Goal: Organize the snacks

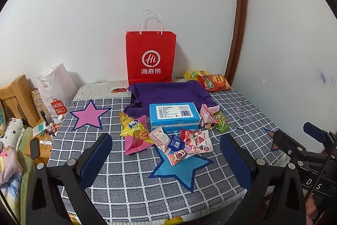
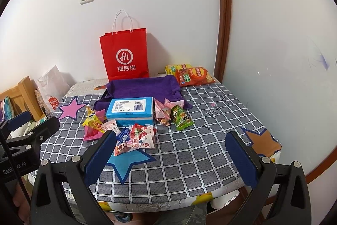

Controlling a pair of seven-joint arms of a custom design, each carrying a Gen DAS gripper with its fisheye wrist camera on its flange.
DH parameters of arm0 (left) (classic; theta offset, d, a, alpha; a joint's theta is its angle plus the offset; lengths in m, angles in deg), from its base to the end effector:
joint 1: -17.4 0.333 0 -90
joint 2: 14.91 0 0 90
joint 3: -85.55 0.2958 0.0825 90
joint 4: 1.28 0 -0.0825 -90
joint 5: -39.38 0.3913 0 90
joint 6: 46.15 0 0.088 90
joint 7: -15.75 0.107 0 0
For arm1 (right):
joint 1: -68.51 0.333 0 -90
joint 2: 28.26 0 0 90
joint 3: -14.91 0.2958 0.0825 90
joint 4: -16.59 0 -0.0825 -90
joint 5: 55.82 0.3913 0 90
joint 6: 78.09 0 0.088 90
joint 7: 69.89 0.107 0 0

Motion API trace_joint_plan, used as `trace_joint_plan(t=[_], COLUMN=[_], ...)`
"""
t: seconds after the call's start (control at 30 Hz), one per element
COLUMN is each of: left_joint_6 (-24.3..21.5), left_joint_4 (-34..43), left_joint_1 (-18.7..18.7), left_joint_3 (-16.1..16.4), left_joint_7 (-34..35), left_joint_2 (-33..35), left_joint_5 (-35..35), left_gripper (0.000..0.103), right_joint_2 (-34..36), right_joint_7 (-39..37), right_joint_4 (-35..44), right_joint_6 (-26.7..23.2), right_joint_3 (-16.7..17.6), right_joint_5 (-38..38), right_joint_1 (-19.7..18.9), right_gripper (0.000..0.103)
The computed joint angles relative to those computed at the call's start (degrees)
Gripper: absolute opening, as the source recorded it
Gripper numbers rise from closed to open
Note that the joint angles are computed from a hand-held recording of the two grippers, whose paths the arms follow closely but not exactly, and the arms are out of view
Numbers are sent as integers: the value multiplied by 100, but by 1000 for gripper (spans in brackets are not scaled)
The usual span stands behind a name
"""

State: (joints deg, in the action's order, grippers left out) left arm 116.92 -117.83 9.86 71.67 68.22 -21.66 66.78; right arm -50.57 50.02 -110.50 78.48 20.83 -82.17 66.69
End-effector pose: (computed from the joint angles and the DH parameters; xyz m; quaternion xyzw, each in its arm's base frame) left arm 0.5293 -0.2403 0.5797 -0.5863 0.6628 -0.3687 0.2846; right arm 0.4986 0.0600 0.6152 -0.5942 0.6583 -0.3665 0.2816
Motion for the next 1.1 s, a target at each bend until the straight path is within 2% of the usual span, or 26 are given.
trace_joint_plan(t=[1.1], left_joint_6=[-9], left_joint_4=[27], left_joint_1=[-15], left_joint_3=[-10], left_joint_7=[-17], left_joint_2=[20], left_joint_5=[87], left_gripper=[102], right_joint_2=[-63], right_joint_7=[12], right_joint_4=[-120], right_joint_6=[106], right_joint_3=[31], right_joint_5=[-3], right_joint_1=[-48], right_gripper=[102])
